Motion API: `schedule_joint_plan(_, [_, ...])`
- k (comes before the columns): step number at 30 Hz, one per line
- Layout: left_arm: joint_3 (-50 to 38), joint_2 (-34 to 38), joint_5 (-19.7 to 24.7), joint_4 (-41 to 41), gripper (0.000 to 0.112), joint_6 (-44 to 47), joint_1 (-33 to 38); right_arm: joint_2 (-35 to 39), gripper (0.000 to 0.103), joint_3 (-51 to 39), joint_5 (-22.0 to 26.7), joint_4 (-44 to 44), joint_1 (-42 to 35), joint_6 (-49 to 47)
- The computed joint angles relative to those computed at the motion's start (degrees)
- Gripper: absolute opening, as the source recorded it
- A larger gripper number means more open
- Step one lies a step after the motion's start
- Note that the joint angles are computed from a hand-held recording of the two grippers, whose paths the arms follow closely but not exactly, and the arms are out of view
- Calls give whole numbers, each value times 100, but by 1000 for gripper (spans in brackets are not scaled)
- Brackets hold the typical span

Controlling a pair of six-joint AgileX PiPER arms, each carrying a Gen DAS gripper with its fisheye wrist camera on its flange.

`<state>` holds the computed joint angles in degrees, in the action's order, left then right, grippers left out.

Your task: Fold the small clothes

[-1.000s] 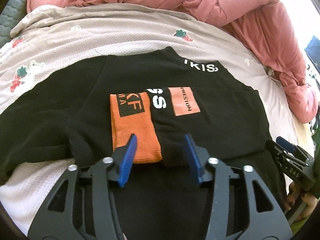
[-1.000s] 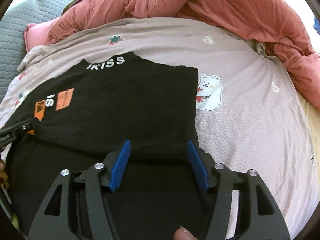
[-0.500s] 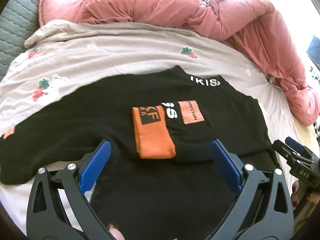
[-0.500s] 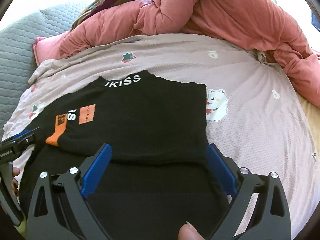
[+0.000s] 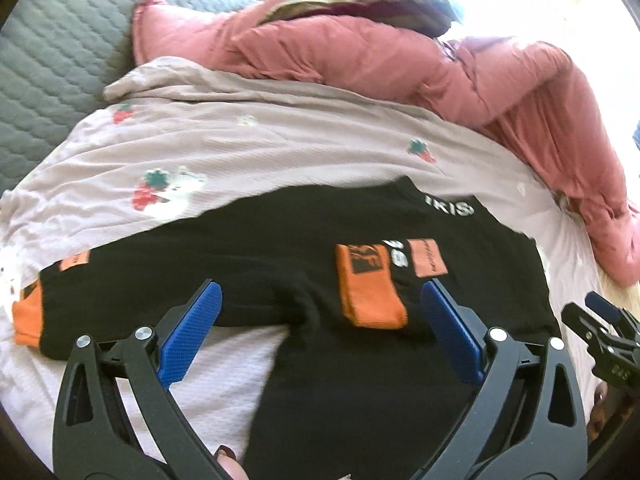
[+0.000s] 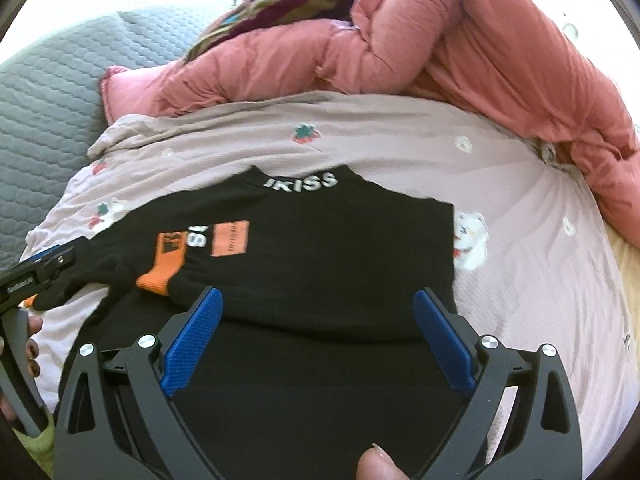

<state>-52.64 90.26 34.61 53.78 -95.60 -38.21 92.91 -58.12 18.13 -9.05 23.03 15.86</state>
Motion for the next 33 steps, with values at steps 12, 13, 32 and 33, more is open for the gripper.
schedule_joint_plan(12, [778,-954,686,458,93,-766,227,270,96,-685,258,-607,860,648])
schedule_joint_plan(13, [872,-1054,697,416,93,-793,316,329,96,-768,278,-635,949,672])
schedule_joint_plan(32, [1830,-2142,915,-50,93,-538,1390,1277,96,-1881,545,-314,2079,452])
schedule_joint_plan(33, [1882,-2205,856,-137,93,-469,1531,1316,96,-1925,548,-283,2118,406])
